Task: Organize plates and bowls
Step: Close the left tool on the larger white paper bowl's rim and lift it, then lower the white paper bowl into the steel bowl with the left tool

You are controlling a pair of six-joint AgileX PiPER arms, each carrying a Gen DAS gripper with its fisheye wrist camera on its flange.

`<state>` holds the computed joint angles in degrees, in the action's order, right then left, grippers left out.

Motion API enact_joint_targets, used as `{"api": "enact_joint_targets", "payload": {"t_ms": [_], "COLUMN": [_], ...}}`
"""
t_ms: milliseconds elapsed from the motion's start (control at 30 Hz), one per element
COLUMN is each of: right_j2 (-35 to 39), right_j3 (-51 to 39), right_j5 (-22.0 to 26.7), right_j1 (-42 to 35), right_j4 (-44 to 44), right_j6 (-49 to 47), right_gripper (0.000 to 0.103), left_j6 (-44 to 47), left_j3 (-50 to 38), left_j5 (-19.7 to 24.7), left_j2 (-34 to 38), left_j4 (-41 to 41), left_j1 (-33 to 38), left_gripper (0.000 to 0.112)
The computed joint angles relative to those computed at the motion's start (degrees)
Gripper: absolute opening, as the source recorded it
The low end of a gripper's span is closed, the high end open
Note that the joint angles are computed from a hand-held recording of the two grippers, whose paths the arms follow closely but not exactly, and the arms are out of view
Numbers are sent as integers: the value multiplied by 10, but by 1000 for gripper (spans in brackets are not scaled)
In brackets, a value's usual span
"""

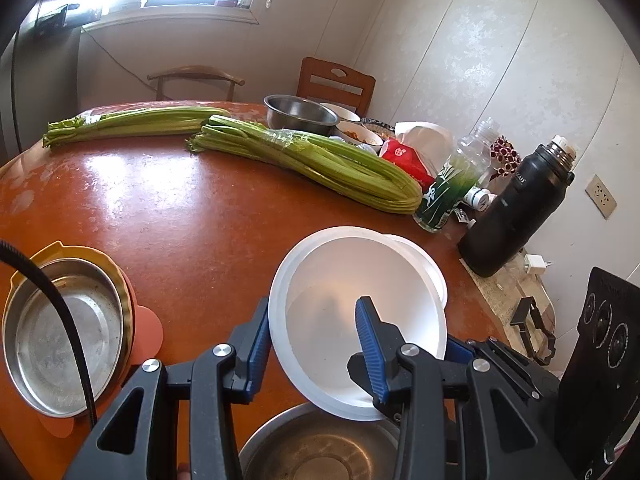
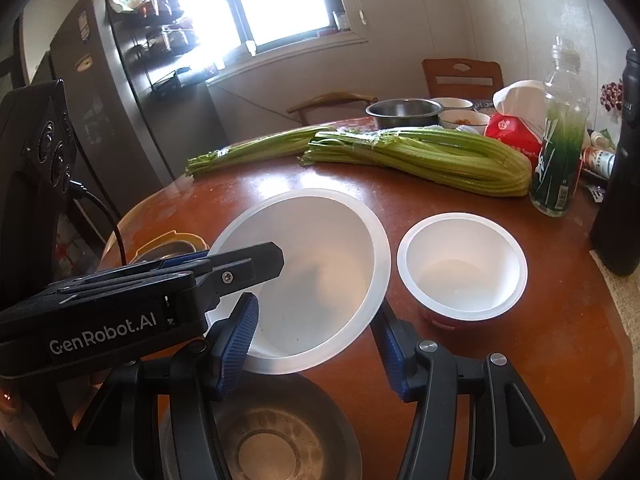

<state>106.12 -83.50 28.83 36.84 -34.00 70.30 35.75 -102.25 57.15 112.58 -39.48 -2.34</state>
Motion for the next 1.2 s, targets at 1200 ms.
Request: {"api": "enact_joint_targets", "payload": {"t_ms": [1200], "right_j2": [-89], "right_j3": [97], "right_j5": [44], "right_j1": [124], "right_j4": [-136], "right_j6": [155], "right_gripper": [59], "left_j6": [100], "left_j3": [266], "left_j5": [-64], "left_j2": [-220], "left_j4": [-35], "left_j1": [43], "left_gripper": [41]}}
